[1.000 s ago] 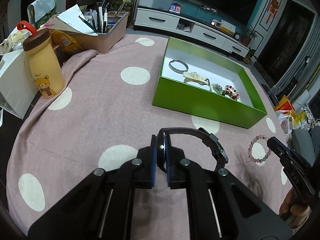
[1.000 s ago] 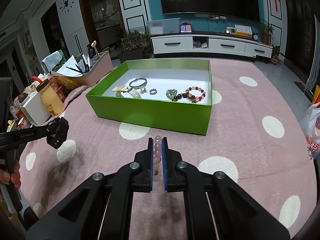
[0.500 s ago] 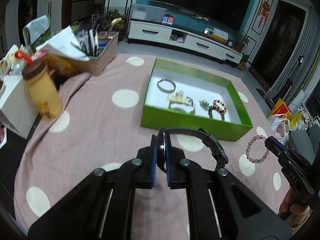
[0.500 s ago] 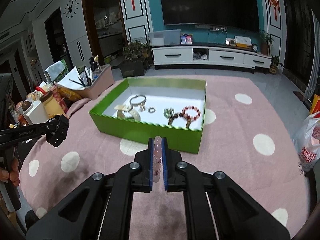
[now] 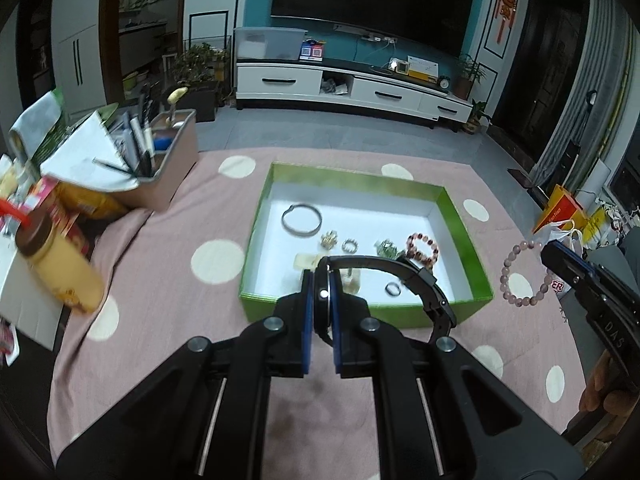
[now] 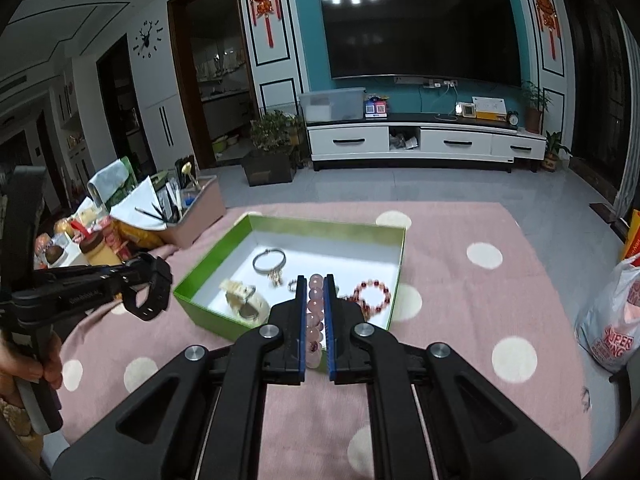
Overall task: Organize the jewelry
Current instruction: 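Lift the black watch and pink bracelet and carry them over the green box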
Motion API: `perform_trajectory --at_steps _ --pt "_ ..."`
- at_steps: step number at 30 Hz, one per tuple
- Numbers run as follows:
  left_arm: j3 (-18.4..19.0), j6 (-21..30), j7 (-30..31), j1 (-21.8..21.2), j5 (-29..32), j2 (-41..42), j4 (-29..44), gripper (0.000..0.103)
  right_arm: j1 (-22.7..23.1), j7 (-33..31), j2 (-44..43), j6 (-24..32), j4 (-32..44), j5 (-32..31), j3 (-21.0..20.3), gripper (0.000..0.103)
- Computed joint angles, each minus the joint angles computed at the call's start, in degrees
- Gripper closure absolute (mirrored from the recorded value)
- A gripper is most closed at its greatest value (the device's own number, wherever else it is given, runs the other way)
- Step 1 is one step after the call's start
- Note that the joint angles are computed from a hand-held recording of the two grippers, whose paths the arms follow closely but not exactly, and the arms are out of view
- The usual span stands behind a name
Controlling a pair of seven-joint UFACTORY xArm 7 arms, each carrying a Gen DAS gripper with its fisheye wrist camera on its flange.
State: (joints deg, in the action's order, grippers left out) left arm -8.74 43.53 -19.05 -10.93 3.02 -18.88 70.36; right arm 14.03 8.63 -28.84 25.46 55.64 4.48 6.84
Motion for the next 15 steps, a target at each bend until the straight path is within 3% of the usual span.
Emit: perform_trajectory --at_steps 5,15 --pt "-0.78 0.89 0.02 -0.27 1.85 5.72 6.05 0.096 1.58 -3.59 3.47 -0.56 3.76 2.25 -2.43 0.096" --pt "-0.33 4.48 -1.65 -2.85 5.78 16.58 16.92 0.096 0.70 -6.45 10.73 -0.31 10.21 4.10 -2.46 0.096"
